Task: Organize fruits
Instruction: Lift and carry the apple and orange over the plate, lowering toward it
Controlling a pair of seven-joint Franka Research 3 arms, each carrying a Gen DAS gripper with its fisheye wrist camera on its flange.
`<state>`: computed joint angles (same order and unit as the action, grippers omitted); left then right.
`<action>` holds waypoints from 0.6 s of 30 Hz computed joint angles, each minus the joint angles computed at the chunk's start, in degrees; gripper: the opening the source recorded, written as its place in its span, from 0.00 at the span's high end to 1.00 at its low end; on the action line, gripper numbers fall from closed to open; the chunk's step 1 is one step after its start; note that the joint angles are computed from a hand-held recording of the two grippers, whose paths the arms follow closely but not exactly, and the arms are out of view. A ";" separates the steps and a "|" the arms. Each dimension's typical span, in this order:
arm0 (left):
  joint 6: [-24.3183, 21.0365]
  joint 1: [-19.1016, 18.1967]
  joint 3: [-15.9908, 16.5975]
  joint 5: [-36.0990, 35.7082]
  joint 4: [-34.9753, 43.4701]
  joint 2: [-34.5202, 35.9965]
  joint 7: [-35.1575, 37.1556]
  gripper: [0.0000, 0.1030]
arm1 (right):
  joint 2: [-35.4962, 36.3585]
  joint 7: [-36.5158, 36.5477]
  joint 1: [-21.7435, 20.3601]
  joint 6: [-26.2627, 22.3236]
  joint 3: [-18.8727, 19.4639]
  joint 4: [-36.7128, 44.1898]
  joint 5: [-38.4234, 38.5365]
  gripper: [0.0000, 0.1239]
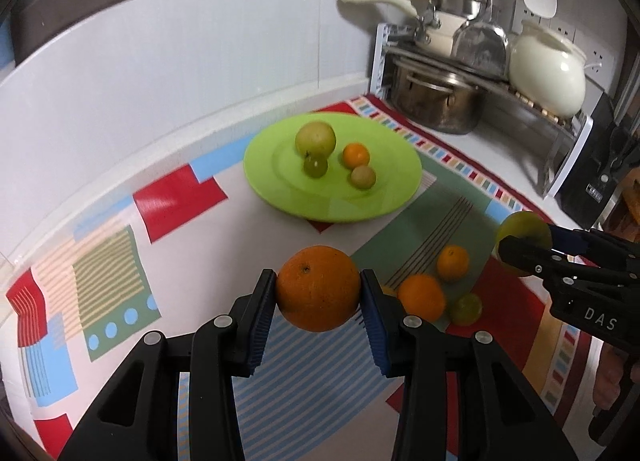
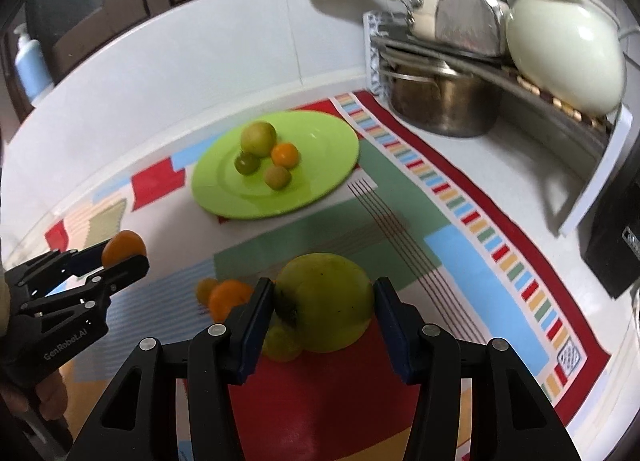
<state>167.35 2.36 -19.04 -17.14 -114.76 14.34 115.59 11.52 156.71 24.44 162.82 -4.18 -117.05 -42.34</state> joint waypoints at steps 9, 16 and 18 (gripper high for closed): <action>-0.11 -0.99 0.72 0.68 2.29 -0.47 -2.37 0.60 | 0.00 -5.62 -1.01 3.54 -0.19 2.24 1.43 0.58; -0.36 -1.65 1.32 3.25 6.28 1.18 -4.49 0.60 | 1.79 -12.98 -1.19 5.36 -0.75 5.72 6.21 0.58; -0.77 -1.74 1.40 4.23 8.11 2.20 -5.12 0.60 | 2.64 -15.83 -1.20 5.86 -0.89 7.07 8.47 0.58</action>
